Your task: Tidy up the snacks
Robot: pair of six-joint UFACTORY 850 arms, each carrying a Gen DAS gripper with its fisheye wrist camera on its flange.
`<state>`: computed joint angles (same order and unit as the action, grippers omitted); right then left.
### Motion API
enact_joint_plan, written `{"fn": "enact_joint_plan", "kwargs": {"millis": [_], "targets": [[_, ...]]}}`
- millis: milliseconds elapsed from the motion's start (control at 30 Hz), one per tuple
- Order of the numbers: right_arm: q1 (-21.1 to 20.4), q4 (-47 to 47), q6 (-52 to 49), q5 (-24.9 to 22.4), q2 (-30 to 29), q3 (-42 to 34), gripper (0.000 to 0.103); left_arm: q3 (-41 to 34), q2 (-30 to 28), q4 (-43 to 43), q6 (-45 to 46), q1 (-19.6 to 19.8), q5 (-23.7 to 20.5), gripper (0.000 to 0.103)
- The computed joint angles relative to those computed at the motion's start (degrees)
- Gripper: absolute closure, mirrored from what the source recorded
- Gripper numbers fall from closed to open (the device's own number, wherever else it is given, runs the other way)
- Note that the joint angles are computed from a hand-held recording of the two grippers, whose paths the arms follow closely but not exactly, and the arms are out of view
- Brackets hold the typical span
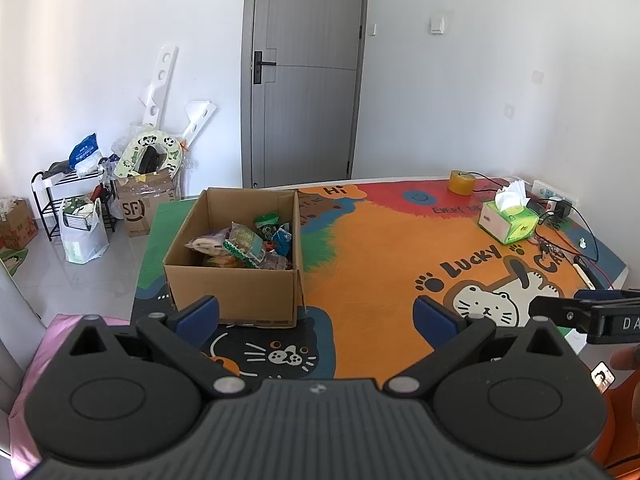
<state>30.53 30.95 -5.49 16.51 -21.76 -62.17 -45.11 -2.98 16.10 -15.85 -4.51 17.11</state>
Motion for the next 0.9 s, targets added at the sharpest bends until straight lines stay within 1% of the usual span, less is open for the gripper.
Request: {"fn": "enact_joint_plan", "kwargs": {"millis": [200, 300, 900], "targets": [[0.5, 2.3, -2.7, 0.5, -0.2, -0.2, 0.000, 0.0, 0.0, -0.6, 0.5, 0.0, 0.1, 0.001], [0.5, 1.8, -2.3, 0.5, -0.3, -0.2, 0.000, 0.0, 0.1, 0.5, -0.6, 0.0, 0.1, 0.001], [0.7, 3.0, -3.3, 0.6, -0.1, -0.1, 0.000, 0.0, 0.1, 0.0, -0.4, 0.1, 0.2, 0.001]]}}
